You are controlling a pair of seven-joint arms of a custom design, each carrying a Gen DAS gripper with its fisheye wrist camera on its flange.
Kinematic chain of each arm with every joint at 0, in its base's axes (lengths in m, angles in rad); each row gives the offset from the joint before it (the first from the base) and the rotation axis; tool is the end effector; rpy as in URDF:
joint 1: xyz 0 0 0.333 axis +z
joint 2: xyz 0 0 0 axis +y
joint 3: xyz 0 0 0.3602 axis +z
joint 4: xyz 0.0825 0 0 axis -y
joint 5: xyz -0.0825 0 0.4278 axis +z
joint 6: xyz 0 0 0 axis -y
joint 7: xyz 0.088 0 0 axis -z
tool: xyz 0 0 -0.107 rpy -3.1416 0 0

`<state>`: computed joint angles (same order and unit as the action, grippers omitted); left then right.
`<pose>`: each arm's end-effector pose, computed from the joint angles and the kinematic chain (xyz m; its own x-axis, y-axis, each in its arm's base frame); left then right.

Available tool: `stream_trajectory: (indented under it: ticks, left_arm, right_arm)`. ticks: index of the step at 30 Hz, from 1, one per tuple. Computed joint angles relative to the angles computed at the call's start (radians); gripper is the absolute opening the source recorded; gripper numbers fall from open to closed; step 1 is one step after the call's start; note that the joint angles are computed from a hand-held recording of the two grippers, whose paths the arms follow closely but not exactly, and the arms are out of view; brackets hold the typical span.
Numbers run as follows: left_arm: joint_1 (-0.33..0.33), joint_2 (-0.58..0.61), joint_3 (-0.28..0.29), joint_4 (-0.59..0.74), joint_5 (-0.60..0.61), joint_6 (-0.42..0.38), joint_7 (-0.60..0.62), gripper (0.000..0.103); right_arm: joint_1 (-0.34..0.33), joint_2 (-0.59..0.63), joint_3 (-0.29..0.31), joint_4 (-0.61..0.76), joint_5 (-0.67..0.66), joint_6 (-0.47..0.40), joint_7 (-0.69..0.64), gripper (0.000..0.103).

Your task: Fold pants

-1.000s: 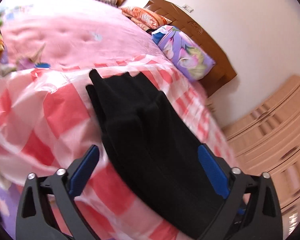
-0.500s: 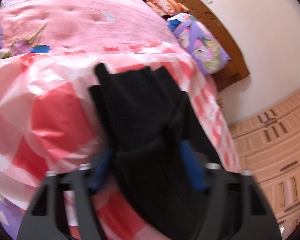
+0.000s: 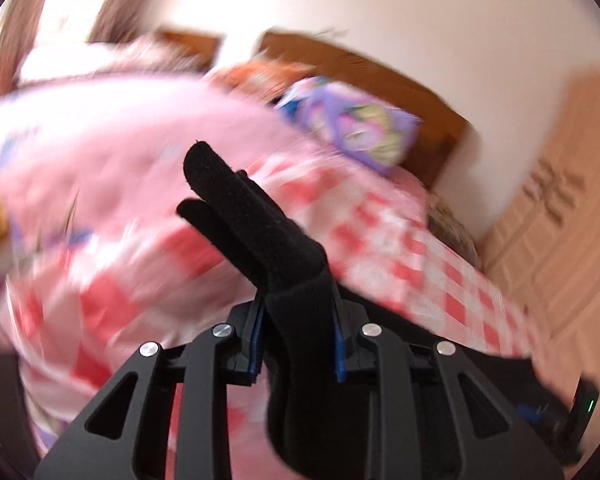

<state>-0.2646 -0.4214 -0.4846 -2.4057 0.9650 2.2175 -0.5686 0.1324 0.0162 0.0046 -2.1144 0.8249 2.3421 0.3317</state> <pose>0.3562 -0.3171 0.5092 0.5852 -0.7398 0.3319 -0.2766 -0.5670 -0.7759 0.5985 0.0939 0.4526 0.7748 -0.6049 -0.1837 -0.5775 -0.5590 -0.5950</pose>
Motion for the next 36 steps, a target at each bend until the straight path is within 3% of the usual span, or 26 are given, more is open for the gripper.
stream_trajectory:
  ticks: [1, 4, 9, 13, 14, 16, 18, 20, 22, 25, 27, 28, 29, 30, 31, 33, 36]
  left_arm:
    - [0.004, 0.062, -0.030, 0.084, 0.026, -0.063, 0.083, 0.026]
    - [-0.023, 0.194, -0.050, 0.222, 0.084, -0.160, 0.199, 0.026]
    - [-0.096, 0.340, -0.024, 0.327, 0.112, -0.184, 0.265, 0.026]
    - [-0.219, 0.590, -0.047, 0.523, 0.219, -0.329, 0.561, 0.026]
    - [-0.240, 0.626, -0.042, 0.550, 0.221, -0.331, 0.627, 0.027]
    - [-0.248, 0.666, -0.028, 0.557, 0.190, -0.246, 0.727, 0.032]
    - [-0.271, 0.679, -0.005, 0.545, 0.193, -0.235, 0.761, 0.049]
    - [-0.281, 0.628, 0.016, 0.488, 0.206, -0.164, 0.720, 0.083]
    - [-0.285, 0.542, 0.040, 0.407, 0.224, -0.052, 0.650, 0.094]
    - [-0.304, 0.394, 0.074, 0.279, 0.291, 0.075, 0.464, 0.101]
    - [-0.289, 0.324, 0.084, 0.213, 0.303, 0.128, 0.343, 0.102]
    - [-0.276, 0.312, 0.085, 0.200, 0.266, 0.114, 0.322, 0.100]
    - [-0.267, 0.317, 0.081, 0.204, 0.229, 0.076, 0.336, 0.093]
    - [-0.259, 0.339, 0.080, 0.224, 0.188, 0.039, 0.383, 0.085]
    - [-0.254, 0.357, 0.083, 0.241, 0.174, 0.054, 0.426, 0.076]
    - [-0.253, 0.407, 0.086, 0.289, 0.175, 0.066, 0.514, 0.075]
    - [-0.278, 0.523, 0.102, 0.410, 0.132, 0.011, 0.684, 0.075]
  right_arm:
    - [-0.005, 0.004, -0.004, 0.006, 0.019, -0.019, -0.002, 0.099]
    - [-0.031, 0.031, -0.019, 0.046, 0.087, -0.117, 0.007, 0.098]
    - [-0.072, 0.066, -0.023, 0.090, 0.158, -0.225, 0.037, 0.098]
    - [-0.100, 0.093, -0.021, 0.121, 0.195, -0.295, 0.065, 0.098]
    - [-0.104, 0.096, -0.020, 0.124, 0.201, -0.303, 0.069, 0.098]
    - [-0.108, 0.096, -0.017, 0.124, 0.203, -0.303, 0.071, 0.098]
    - [-0.108, 0.094, -0.014, 0.122, 0.200, -0.299, 0.071, 0.098]
    - [-0.110, 0.095, -0.014, 0.124, 0.199, -0.301, 0.070, 0.098]
    - [-0.111, 0.095, -0.013, 0.124, 0.200, -0.304, 0.072, 0.098]
    - [-0.112, 0.095, -0.012, 0.124, 0.200, -0.305, 0.073, 0.098]
    - [-0.113, 0.094, -0.012, 0.124, 0.203, -0.307, 0.074, 0.098]
    - [-0.114, 0.095, -0.013, 0.125, 0.203, -0.309, 0.073, 0.098]
    - [-0.114, 0.097, -0.013, 0.127, 0.203, -0.312, 0.075, 0.098]
    - [-0.114, 0.097, -0.013, 0.127, 0.203, -0.312, 0.075, 0.098]
    - [-0.114, 0.096, -0.012, 0.126, 0.201, -0.310, 0.076, 0.098]
    - [-0.114, 0.096, -0.012, 0.127, 0.198, -0.306, 0.074, 0.098]
    - [-0.112, 0.095, -0.011, 0.125, 0.195, -0.299, 0.072, 0.098]
